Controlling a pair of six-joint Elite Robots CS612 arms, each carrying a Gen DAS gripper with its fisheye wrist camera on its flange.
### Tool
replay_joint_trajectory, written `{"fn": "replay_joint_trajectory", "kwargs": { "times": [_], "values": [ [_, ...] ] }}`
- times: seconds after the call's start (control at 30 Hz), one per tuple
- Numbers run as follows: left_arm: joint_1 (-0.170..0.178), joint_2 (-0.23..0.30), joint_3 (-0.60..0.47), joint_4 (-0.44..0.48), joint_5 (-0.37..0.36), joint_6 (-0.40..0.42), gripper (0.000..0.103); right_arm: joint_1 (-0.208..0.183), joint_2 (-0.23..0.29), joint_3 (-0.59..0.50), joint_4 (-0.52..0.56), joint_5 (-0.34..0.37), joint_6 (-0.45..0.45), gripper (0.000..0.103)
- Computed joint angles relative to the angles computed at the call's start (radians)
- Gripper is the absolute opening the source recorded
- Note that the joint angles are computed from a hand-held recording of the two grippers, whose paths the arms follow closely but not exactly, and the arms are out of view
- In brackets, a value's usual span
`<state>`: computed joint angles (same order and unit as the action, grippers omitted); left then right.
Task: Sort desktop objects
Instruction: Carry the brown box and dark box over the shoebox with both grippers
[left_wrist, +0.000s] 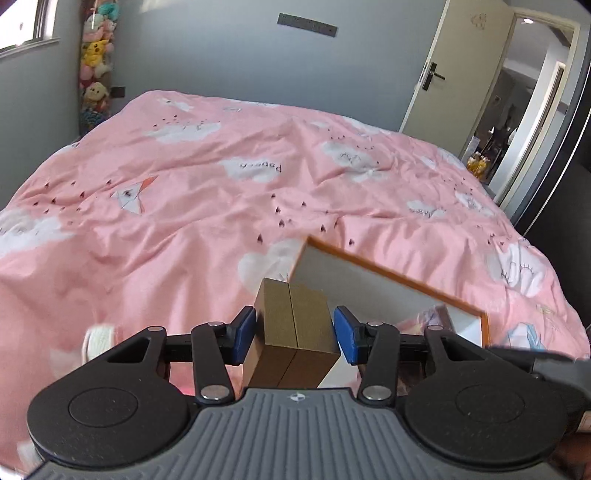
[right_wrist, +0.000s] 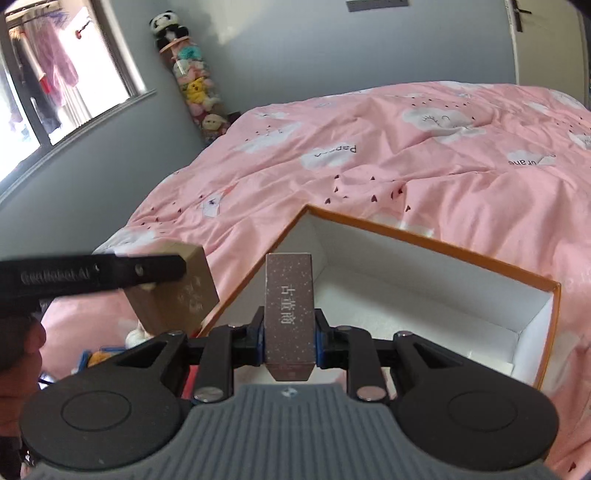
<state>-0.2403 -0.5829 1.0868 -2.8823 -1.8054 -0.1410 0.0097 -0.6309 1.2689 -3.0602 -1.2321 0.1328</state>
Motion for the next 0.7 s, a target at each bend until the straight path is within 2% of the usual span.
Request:
{"fn": "replay_joint_trajectory", "kwargs": {
  "times": [0.03, 0.1, 0.13, 0.2, 0.27, 0.33, 0.43, 0.6, 0.7],
  "values": [
    [0.005, 0.012, -0.026, 0.029, -0.024, -0.033, 0.054, -0.004, 0.006, -0.015, 0.017, 0.014, 0.035, 0.026],
    [0.008, 0.030, -0.062, 0.058, -0.075, -0.051, 0.054, -0.006, 0.008, -0.033, 0.036, 0.043, 0.057, 0.026],
    [0.001, 0.035, -0.074, 0.080, -0.063, -0.044, 0.054, -0.004, 0.008, -0.036, 0.023, 0.045, 0.060, 0.026],
    [-0.014, 0.036, -0.077, 0.082, -0.025, 0.003, 0.054, 0.000, 0.000, -0.033, 0.003, 0.056, 0.049, 0.027],
    [-0.020, 0.040, -0.088, 0.117, -0.001, 0.037, 0.054, 0.002, -0.005, -0.025, -0.024, 0.024, 0.024, 0.026],
    [-0.021, 0.041, -0.097, 0.163, 0.010, 0.076, 0.052, -0.006, -0.002, -0.030, 0.015, 0.017, 0.050, 0.026],
    [-0.026, 0.033, -0.082, 0.171, 0.066, 0.147, 0.051, -0.012, 0.009, -0.037, 0.064, -0.013, 0.051, 0.026],
    [-0.023, 0.031, -0.077, 0.185, 0.060, 0.236, 0.051, -0.024, 0.026, -0.045, 0.118, 0.047, 0.085, 0.026],
    [-0.020, 0.033, -0.081, 0.188, 0.037, 0.270, 0.051, -0.016, 0.034, -0.058, 0.118, 0.033, 0.081, 0.026]
  ]
}}
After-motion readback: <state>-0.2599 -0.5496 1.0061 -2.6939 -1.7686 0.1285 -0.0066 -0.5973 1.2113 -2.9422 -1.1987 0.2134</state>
